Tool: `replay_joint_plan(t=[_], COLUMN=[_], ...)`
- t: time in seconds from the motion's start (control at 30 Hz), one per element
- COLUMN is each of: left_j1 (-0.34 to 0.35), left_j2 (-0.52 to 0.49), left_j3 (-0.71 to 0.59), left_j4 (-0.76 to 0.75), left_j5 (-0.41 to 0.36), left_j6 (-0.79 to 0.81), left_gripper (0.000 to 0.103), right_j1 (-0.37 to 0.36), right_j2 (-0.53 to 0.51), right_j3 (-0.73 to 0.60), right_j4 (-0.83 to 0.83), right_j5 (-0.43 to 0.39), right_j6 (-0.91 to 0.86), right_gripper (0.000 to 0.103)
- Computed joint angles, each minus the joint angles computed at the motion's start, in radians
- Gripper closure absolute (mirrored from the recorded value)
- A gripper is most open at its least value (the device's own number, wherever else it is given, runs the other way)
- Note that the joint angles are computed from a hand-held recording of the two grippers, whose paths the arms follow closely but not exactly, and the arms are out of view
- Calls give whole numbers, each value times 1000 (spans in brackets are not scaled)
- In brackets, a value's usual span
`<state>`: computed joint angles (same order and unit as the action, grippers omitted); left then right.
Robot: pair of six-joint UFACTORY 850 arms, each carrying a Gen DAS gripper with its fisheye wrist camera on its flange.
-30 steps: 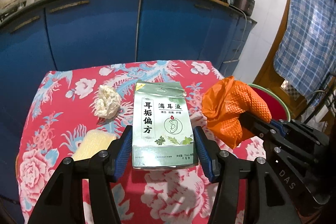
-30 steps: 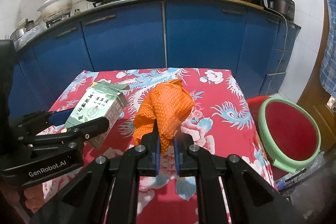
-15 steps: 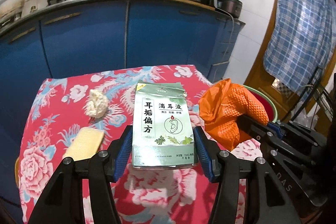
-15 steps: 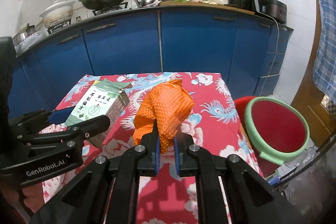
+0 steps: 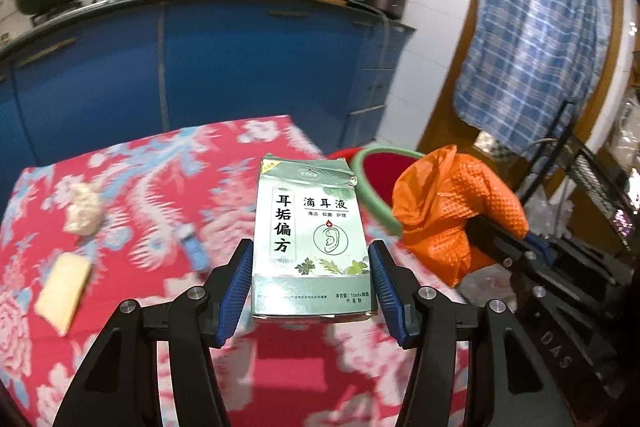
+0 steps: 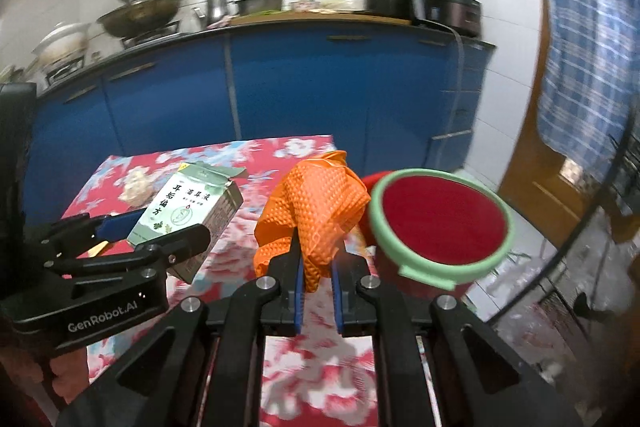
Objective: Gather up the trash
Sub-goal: 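Lift the medicine box and orange glove and carry both over the red bucket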
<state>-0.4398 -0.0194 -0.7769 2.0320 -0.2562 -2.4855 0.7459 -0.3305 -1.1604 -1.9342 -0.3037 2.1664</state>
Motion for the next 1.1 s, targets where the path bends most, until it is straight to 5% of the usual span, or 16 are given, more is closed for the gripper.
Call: replay_joint_plan(t=[0.6, 1.1], left_j1=[-80, -41], left_j2=[-130, -278], left_j3=[-132, -290], left_j4=[158, -49], left_j5=[64, 127], left_j6=[-66, 193], left_gripper=[44, 44], right_j1=[-67, -143], right_j2=[105, 9], right_j3=[125, 44], right_j4=[137, 178], right_j5=[-97, -59], right_j6=[-12, -25], right_gripper=[90, 90])
